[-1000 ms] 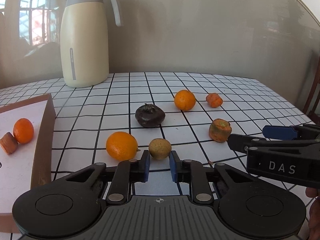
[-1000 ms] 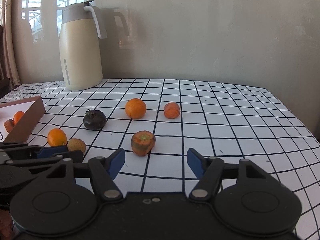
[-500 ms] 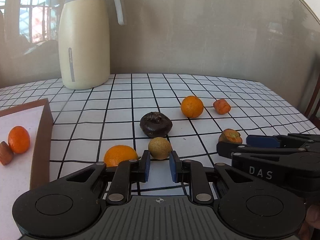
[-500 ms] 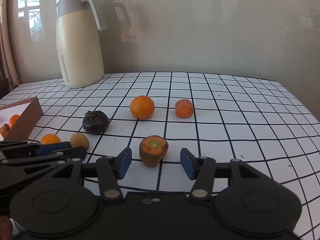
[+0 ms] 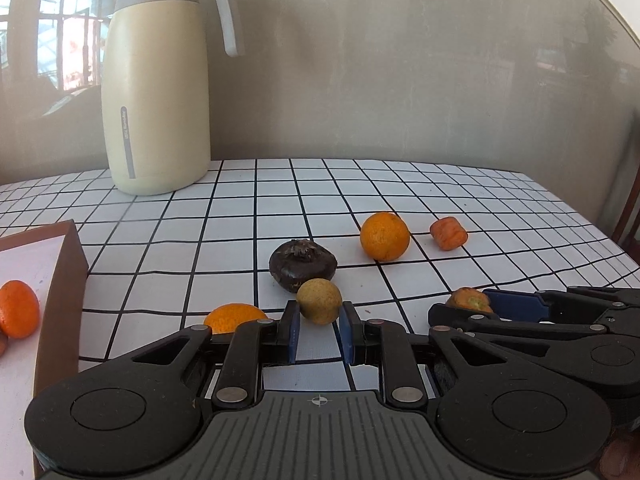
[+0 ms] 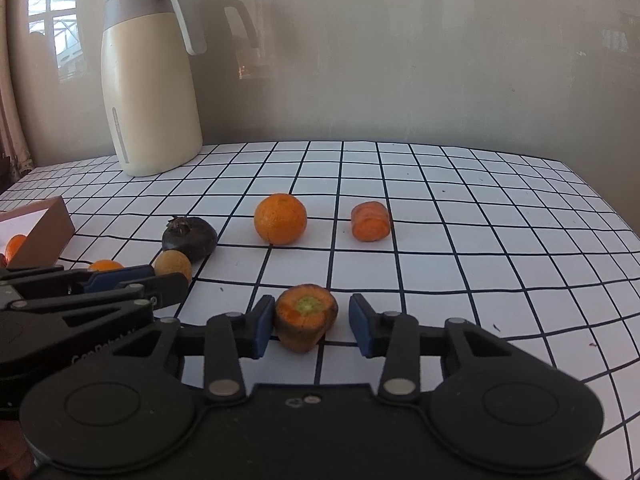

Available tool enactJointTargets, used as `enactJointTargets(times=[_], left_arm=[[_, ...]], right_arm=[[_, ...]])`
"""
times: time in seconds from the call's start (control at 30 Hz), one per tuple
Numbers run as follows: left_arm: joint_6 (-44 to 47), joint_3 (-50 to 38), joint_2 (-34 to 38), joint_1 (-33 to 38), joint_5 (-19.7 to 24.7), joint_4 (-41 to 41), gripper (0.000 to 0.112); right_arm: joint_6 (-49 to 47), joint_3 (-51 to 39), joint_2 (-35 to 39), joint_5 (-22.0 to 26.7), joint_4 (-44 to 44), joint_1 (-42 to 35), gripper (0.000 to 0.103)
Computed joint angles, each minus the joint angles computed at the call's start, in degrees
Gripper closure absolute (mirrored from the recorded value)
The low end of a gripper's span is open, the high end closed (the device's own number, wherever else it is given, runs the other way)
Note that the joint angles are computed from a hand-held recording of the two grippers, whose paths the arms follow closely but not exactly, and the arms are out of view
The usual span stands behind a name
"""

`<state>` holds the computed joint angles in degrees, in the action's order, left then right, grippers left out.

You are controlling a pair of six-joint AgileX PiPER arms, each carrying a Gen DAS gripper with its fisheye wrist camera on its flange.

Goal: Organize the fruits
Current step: 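Grasp the tan round fruit with the left tool while the right tool grasps the cut orange-brown fruit, then lift both held fruits and carry them over the cardboard tray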

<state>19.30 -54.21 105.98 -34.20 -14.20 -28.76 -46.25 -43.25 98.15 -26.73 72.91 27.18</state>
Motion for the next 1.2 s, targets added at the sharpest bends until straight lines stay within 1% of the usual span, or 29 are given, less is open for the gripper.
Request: enactJointTargets(times=[0.03,0.1,0.2,0.27,0.33,0.37,0.4,0.53,0.67,0.8,0.93,1.1,1.2], left_arm=[[0.2,-0.2,0.2,0.0,0.0,-0.2,0.091],[1.0,-0.8,0.6,0.1,0.3,-0.9,0.091],[-0.1,-1.7,1.1,0.6,1.5,0.3,0.09],[2.1,-2.7,1.6,0.5,2.3,-1.9,0.09],[0.8,-2.9,1.8,0.6,2.5,-0.6,0.09],[1.4,-3.1,1.9,0.6,2.5,-1.5,0.09],[-0.1,-3.0,1.9,0.7,2.3,0.0,0.09],[-2.2,-1.0,1.0,0.2,-0.9,2.1,0.09],[-2.8,1.1,-0.1,-0.4,-3.0,3.1,0.091],[-1.7,2.6,-1.2,-1.0,-3.2,3.2,0.091],[-0.2,4.3,-2.3,-1.8,-4.6,2.1,0.091],[0.8,4.8,-3.0,-2.1,-3.3,1.8,0.091],[0.5,4.2,-2.7,-1.6,-1.8,1.9,0.091]], right_arm=[[-0.4,-0.2,0.2,0.1,0.1,-0.1,0.073],[-0.9,-0.4,0.3,0.3,-0.1,-0.1,0.078],[-0.8,-0.6,0.3,0.5,-0.4,-0.4,0.078],[-0.2,-0.4,0.2,0.8,-1.1,-0.6,0.078],[-0.2,-0.3,0.1,1.1,-1.4,-0.8,0.078],[-0.5,-0.2,0.0,1.0,-1.2,-0.8,0.078],[-0.7,-0.1,-0.2,1.0,-1.0,-0.7,0.078],[-1.5,0.7,-1.1,0.3,0.5,-0.3,0.078],[-1.9,1.2,-2.0,-0.6,1.4,0.2,0.078],[-2.0,1.8,-2.8,-1.3,1.8,0.4,0.078],[-2.6,2.5,-3.8,-2.0,2.9,0.7,0.078],[-3.8,3.4,-4.7,-2.3,4.7,1.0,0.078],[-4.1,3.2,-4.8,-2.4,4.8,1.1,0.078]])
